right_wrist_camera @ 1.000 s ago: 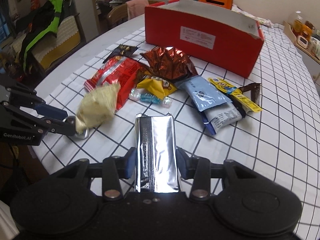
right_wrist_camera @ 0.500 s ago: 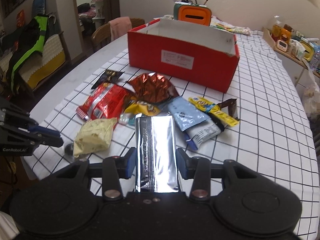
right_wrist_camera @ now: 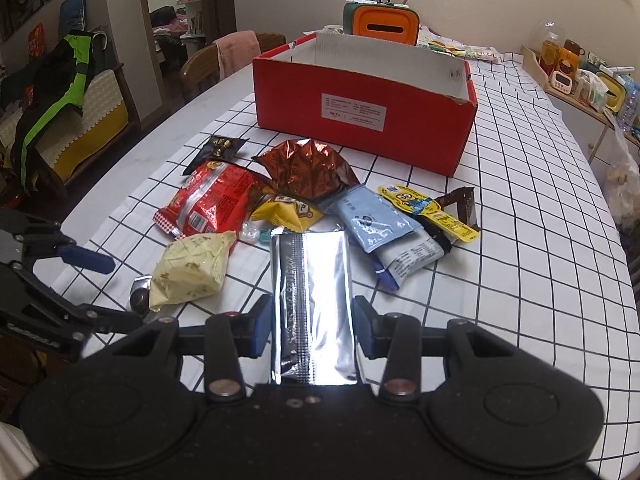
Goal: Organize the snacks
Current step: 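Close the left tool on the chocolate while the right tool grasps the silver foil bar, then carry both snacks into the red box and open both tools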
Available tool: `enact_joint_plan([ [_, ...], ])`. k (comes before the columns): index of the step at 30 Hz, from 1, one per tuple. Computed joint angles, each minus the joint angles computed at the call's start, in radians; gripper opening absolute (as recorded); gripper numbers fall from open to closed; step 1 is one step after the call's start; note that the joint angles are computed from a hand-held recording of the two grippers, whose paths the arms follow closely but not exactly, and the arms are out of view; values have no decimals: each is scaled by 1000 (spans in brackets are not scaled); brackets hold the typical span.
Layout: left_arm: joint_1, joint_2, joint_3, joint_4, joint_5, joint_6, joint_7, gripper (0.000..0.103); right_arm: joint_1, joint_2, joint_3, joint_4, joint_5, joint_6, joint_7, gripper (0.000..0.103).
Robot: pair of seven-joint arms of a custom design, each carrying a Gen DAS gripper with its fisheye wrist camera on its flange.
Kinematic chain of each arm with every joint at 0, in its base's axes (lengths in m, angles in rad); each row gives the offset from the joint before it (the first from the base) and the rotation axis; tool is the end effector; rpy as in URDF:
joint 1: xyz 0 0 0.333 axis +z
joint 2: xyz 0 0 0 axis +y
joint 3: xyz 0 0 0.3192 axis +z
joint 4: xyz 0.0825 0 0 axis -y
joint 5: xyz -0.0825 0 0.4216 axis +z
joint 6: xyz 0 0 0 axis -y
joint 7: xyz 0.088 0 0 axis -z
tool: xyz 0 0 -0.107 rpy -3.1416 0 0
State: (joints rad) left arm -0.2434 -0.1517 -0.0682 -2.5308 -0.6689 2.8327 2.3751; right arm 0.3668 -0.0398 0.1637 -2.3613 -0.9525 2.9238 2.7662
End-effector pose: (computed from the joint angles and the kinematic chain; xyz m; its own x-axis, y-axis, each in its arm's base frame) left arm 0.4878 -0.1234 0.3480 -0.5153 -0.8538 0.0737 -0.7541 0.4110 -0.5122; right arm 0.4479 0.3223 0.3697 0.2212 -0.9750 -0.0231 -0.7416 -0.1528 -0.6532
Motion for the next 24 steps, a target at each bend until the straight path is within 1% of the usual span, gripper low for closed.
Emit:
enact_joint_plan([
  [2, 1, 17, -12, 1, 23, 21, -17, 74, 0, -2, 0, -3, 5, -2, 0, 42],
  [3, 8, 25, -24, -3, 59, 40, -44, 70, 0, -4, 0, -5, 4, -3, 0, 42],
  [5, 7, 24, -34, -19, 101, 81, -64, 66, -1, -7, 1, -8, 4, -4, 1, 42],
  [7, -9, 24, -23, -22, 89, 95, -50, 61, -3, -8, 3, -11, 6, -3, 1, 42],
  [8, -15, 25, -21, -23, 86, 103, -47, 56, -4, -10, 3, -12, 6, -3, 1, 42],
  [9, -22, 23, -17, -25, 80, 108, -38, 49, -5, -11, 5, -13, 6, -4, 2, 42],
  [10, -29, 21, -12, -25, 70, 108, -25, 45, -6, -12, 6, -15, 0, -5, 8, 42],
  [11, -35, 18, -7, -27, 59, 107, -11, 38, -7, -14, 7, -16, -5, -4, 13, 42],
  [15, -45, 13, 7, -26, 24, 94, 7, 35, -12, -18, 10, -17, -15, -4, 20, 42],
  [18, -32, 0, 9, -35, 21, 86, -20, 34, -14, -17, 12, -12, -25, -9, 29, 42],
  [24, -29, -57, 52, -62, -27, 67, -26, 34, -20, -23, 14, 5, -70, -12, 82, 42],
])
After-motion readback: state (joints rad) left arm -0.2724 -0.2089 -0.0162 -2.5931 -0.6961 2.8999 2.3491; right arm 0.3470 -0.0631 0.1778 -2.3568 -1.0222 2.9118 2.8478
